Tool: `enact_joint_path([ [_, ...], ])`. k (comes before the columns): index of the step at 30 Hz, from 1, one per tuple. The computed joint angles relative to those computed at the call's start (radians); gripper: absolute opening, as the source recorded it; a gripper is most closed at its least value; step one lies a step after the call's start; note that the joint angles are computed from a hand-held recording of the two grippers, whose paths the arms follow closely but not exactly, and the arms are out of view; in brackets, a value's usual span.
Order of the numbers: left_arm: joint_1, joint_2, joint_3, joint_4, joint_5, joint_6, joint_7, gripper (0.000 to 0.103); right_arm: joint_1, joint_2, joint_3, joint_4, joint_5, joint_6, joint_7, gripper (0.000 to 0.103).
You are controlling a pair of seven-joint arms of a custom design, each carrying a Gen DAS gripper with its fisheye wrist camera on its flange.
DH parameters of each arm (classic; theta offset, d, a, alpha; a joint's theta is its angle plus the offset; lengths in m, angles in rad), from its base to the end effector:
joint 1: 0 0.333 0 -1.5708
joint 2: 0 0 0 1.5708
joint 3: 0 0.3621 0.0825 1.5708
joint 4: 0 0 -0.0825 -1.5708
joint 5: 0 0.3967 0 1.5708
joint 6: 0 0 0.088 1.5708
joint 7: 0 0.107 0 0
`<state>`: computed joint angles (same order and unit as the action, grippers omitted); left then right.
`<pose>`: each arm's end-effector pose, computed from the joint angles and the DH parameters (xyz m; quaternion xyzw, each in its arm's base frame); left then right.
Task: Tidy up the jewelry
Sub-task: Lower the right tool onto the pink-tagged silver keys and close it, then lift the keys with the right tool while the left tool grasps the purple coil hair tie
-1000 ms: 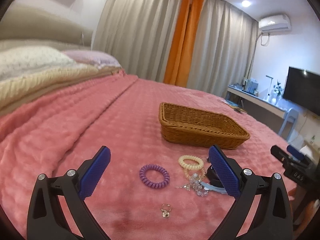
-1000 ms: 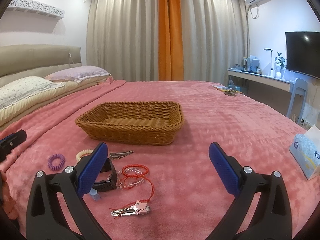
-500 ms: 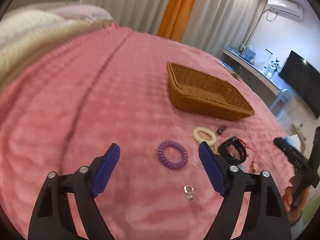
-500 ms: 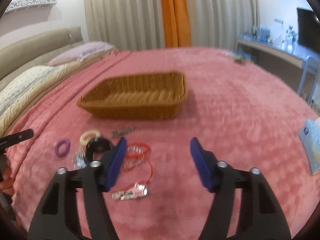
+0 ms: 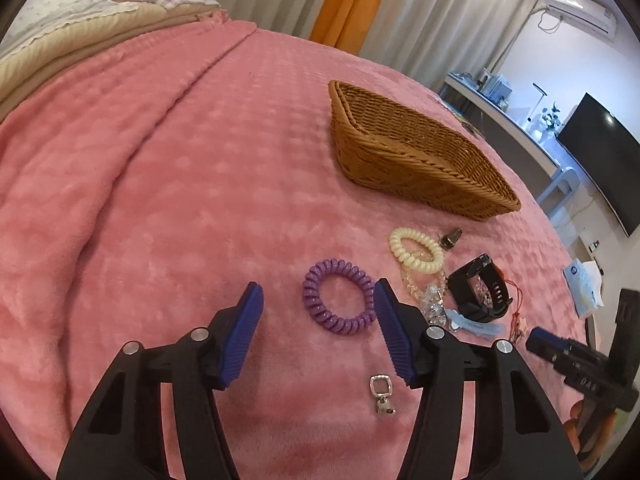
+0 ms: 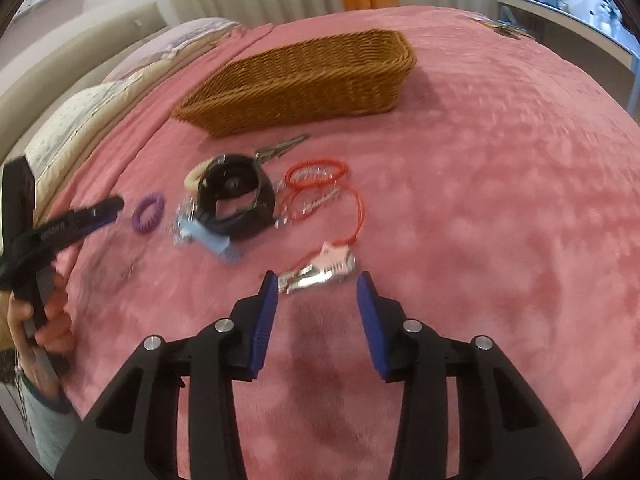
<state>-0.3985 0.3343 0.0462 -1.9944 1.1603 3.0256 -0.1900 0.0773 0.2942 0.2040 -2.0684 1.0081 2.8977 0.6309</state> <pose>0.5823 -0.2898 0.3761 -0.7410 0.5551 -0.3393 0.1664 0.6224 0.1197 0.3652 -0.7470 0.5693 -0.0847 0.3327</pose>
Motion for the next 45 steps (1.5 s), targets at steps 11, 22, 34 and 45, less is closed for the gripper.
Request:
enact_joint_path([
  [11, -0.005, 0.024, 0.0, 0.017, 0.023, -0.016, 0.003, 0.055, -0.016, 0.047, 0.018, 0.018, -0.228, 0.078, 0.213, 0.02],
  [22, -0.012, 0.038, 0.019, 0.027, 0.07, 0.017, -0.043, 0.055, -0.075, 0.038, 0.031, 0.002, -0.261, 0.113, 0.205, 0.013],
  [34, -0.017, 0.044, 0.026, 0.027, 0.076, 0.031, -0.054, 0.055, -0.122, 0.005, 0.026, 0.017, -0.107, -0.05, 0.086, 0.025],
  [45, -0.019, 0.046, 0.035, 0.027, 0.113, 0.047, -0.089, 0.055, -0.024, 0.099, -0.047, 0.119, -0.158, -0.045, 0.279, 0.033],
])
